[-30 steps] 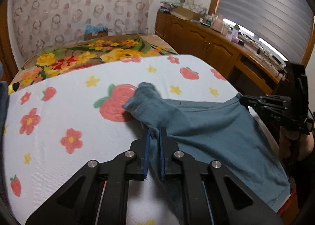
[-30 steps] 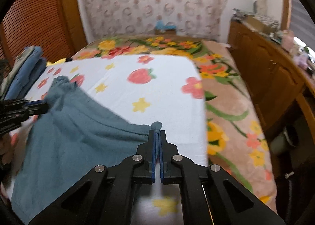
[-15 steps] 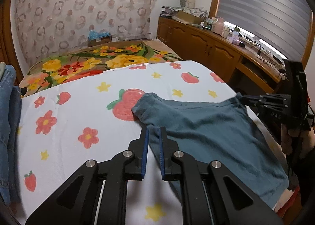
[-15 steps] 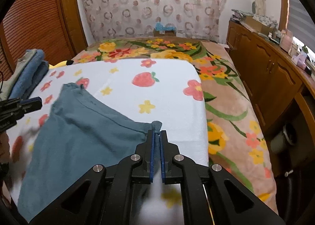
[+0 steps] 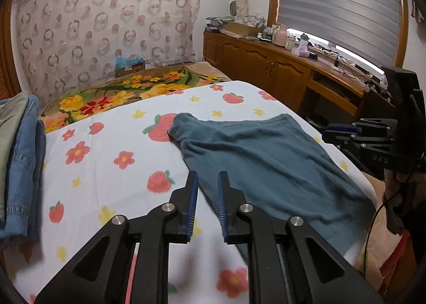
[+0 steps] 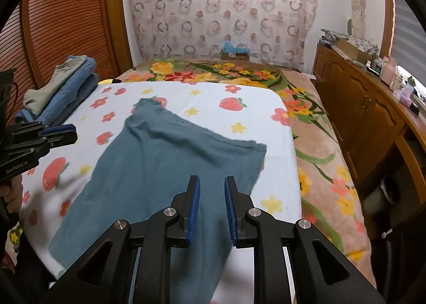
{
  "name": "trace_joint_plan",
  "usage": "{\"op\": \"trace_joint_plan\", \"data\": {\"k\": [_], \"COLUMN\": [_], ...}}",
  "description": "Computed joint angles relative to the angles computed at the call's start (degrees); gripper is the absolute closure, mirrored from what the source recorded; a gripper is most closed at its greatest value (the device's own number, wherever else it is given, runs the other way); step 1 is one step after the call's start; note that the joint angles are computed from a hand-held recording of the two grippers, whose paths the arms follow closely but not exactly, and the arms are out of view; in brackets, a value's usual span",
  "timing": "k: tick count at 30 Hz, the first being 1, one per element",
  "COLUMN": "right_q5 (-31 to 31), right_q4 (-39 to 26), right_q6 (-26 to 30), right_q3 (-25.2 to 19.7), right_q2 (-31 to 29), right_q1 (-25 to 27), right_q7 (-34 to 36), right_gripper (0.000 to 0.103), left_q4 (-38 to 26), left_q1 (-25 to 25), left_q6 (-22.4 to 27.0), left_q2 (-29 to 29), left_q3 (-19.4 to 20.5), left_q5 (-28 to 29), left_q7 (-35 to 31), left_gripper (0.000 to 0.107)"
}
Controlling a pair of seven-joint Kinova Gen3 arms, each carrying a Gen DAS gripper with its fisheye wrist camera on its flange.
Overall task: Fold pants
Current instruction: 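Open both grippers and move them to the shorts hem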
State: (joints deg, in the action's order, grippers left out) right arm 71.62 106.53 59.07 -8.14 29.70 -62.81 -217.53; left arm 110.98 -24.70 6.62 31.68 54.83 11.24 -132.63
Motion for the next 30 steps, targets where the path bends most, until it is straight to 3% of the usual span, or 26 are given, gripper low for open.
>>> {"op": "trace_joint_plan", "data": {"k": [5,7,10,13,16,30], "right_q5": [-0.9,-1.3,-1.8,-3.0,-4.2,-7.2], "right_q4": [-0.3,-0.4,0.0,-0.4,-0.4,0.7], "right_q6": [3.0,4.1,4.8,5.5,5.4,4.1], "right_q3": [-0.9,-1.1,-1.5,-1.9,-2.1,-1.9], "right_q2": [0.8,1.2,1.6,2.0,2.3,1.9], "right_q1": [-3.3,-4.4,-5.9,-6.9,-7.8,-9.9], "right_q7": [-2.1,-2.8,-4.5,-5.0,-5.5,-9.8], "right_gripper": [0.082,0.081,0.073,0.067,0.066,0.061], "left_q4": [3.4,4.8,5.8,6.7,9.6,14.6], "left_q1": [-4.3,-5.6,-7.3,-6.7,-7.2,-8.9], "left_q6": [-1.1,-1.9,-1.2,-0.4,-3.4,-4.3], "left_q2": [0.1,0.2,1.3,1.2,0.5,0.1], "left_q3": [4.5,5.9,7.5,6.5,6.7,7.9], "left_q5": [-0.9,-1.6,-2.3,-2.6,-2.9,-8.6], "left_q7": [-0.4,-0.3,0.4,0.5,1.4,6.6], "left_gripper": [0.061,0.055,0.024,0.024,0.024,0.024]}}
